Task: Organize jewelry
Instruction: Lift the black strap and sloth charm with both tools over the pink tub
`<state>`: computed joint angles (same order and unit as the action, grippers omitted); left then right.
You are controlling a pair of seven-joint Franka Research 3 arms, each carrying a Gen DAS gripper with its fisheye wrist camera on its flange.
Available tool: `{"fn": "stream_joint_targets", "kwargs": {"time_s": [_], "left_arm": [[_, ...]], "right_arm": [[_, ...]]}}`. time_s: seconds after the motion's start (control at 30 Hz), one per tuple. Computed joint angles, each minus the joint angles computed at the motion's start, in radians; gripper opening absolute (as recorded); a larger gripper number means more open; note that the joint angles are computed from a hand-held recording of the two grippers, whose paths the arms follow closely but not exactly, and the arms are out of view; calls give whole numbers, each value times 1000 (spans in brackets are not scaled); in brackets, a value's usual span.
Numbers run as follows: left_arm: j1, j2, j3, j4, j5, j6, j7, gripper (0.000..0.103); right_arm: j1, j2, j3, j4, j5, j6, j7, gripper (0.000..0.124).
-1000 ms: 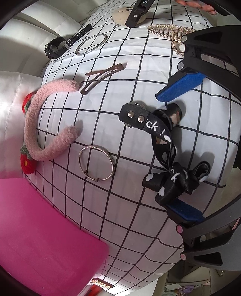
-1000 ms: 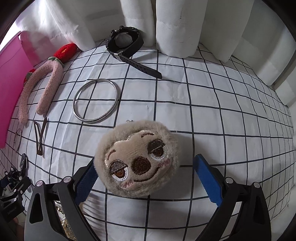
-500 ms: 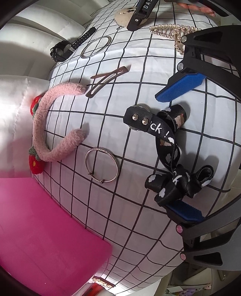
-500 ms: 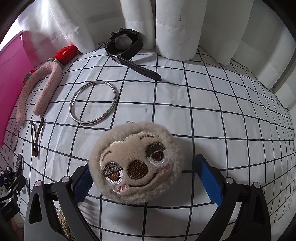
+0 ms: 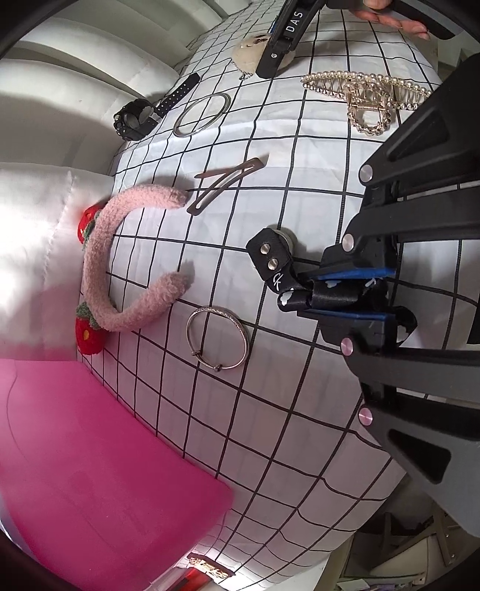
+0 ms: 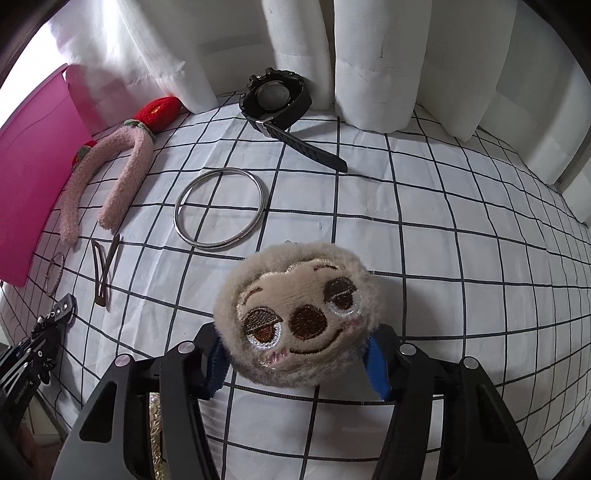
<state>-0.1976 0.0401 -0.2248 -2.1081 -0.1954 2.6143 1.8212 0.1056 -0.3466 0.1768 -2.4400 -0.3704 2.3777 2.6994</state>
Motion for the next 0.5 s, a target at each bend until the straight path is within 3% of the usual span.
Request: {"fn": "stream_joint_targets", "kwargs": {"time_s": [0.23,0.5], "left_arm": [[0,-27,4,27,-72,-6,51,12],[4,-50,23,115,-168,-26,119,12]], "right_arm": [[5,-48,9,20,5,-24,-27,58],[1,-54,43,136,-35,-62,-46,58]]}}
